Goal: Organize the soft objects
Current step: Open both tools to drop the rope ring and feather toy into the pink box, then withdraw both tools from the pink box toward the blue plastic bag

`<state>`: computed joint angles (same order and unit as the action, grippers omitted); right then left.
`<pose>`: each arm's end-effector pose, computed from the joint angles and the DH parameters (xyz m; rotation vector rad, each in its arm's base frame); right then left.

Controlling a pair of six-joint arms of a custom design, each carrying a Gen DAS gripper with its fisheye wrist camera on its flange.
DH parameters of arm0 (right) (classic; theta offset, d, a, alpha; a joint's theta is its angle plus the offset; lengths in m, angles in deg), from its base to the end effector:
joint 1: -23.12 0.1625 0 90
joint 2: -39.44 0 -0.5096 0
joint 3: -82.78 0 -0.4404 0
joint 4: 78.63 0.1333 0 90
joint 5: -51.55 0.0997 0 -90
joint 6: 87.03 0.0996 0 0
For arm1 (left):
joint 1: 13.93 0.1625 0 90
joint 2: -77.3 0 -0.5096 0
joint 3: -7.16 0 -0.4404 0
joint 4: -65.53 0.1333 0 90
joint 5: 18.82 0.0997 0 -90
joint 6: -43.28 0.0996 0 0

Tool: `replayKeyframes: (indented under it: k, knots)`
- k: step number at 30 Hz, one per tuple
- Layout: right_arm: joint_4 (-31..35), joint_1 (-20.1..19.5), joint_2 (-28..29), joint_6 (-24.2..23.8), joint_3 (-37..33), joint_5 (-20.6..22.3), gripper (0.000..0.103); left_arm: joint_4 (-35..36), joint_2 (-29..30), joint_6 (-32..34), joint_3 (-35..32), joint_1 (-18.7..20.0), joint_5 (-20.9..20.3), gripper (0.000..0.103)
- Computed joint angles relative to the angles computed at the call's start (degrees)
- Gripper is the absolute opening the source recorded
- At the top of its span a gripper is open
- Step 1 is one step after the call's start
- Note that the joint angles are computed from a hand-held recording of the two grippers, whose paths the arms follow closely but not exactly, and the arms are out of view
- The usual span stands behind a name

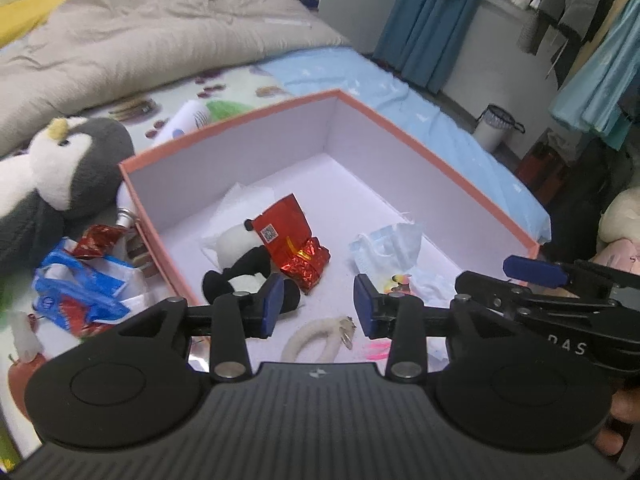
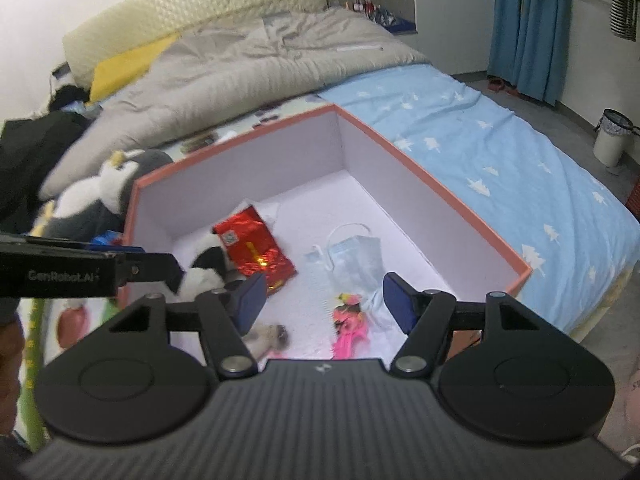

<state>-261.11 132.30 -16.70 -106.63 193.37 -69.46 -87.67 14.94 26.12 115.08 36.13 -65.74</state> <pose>0.2979 -0.6069 0.2215 0.5986 -2.4136 0.8506 -0.2705 -0.6367 0.2604 0.3439 2.4829 -0.8130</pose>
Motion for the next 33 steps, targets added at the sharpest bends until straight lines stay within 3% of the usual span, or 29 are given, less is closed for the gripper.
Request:
replayKeyframes:
  k: [16, 29, 33]
  knots:
    - [-8.3, 5.0, -5.5, 1.0, 10.7, 2.7, 0.067, -7.4, -12.4, -3.7, 14.9, -9.4, 8.2, 0.044]
    - [-8.9, 8.3, -5.3, -0.8, 13.5, 3.0, 0.067, 0.3, -20.9, -17.0, 22.4, -14.2, 16.2, 0.044]
    - [-7.4, 8.5, -5.8, -0.8, 14.1, 5.6, 0.067, 6.6, -24.0, -24.8, 24.5, -16.5, 19.0, 0.044]
